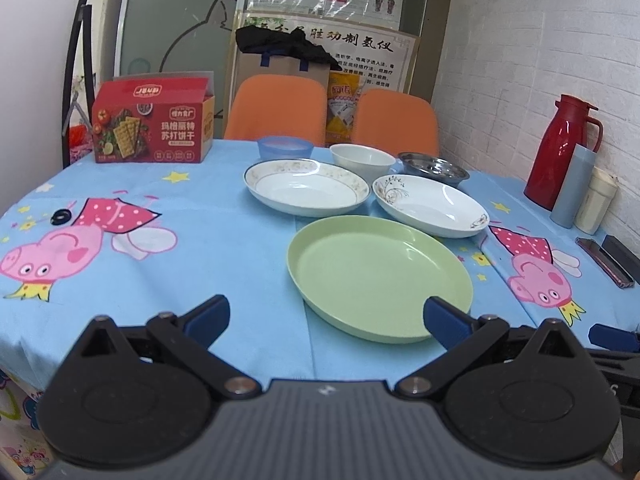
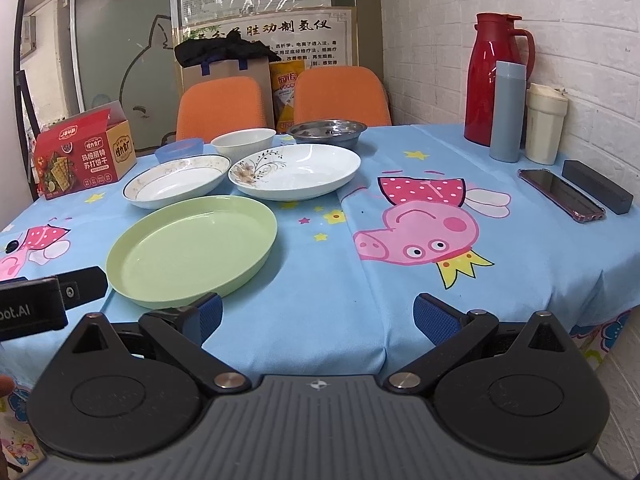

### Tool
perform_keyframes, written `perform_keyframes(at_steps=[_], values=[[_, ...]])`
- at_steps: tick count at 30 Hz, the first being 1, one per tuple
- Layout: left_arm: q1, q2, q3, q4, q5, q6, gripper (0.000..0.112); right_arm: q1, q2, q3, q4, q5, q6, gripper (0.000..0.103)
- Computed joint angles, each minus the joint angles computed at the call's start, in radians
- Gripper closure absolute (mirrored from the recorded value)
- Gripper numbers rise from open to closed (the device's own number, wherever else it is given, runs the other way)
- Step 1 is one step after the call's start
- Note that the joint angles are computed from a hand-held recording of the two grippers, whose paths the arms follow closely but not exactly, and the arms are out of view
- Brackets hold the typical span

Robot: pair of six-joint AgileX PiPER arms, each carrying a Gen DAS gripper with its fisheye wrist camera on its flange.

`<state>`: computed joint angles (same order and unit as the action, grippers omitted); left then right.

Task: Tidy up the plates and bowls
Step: 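Move the left gripper toward the rim of the light-green plate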

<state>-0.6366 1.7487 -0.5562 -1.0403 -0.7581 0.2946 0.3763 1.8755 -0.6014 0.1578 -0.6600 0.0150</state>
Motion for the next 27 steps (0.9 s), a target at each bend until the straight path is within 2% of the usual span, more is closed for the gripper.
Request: perform_keyframes(at_steps=[4,6,9,11,16,20,21,24,27], values=[[0.151,-0.025,-0.014,0.151,0.114,-0.067,0.01,-0.044,0.037,-0.056,-0.169,0.019,0.106,0.0],[0.23,-0.015,-0.035,0.275,0.183,-0.119,0.01,-0.058,0.06,-0.105,-0.253,0.046,0.158,0.0],[0.339,0.028,-0.097,0.501,0.296,-0.244,0.01,-0.055,0.106,-0.209,-0.324,0.132,0.196,0.0],[0.392,0.072,-0.149,0.645,0.343,-0.339,0.01,-0.051,0.141,-0.28,-0.369,0.182,0.226,0.0],[0.471,0.163,-0.267,0.905,0.39,-0.484,0.01,-0.039,0.239,-0.466,-0.435,0.314,0.262,0.0],[0.516,0.213,-0.333,1.162,0.414,-0.697,0.01,-0.031,0.302,-0.571,-0.497,0.402,0.296,0.0],[0.519,0.225,-0.35,1.189,0.425,-0.722,0.01,-0.035,0.308,-0.572,-0.525,0.386,0.318,0.0],[0.512,0.248,-0.388,1.132,0.461,-0.665,0.011,-0.044,0.316,-0.579,-0.581,0.372,0.359,0.0],[0.509,0.257,-0.411,1.122,0.487,-0.655,0.011,-0.056,0.323,-0.534,-0.523,0.274,0.278,0.0]])
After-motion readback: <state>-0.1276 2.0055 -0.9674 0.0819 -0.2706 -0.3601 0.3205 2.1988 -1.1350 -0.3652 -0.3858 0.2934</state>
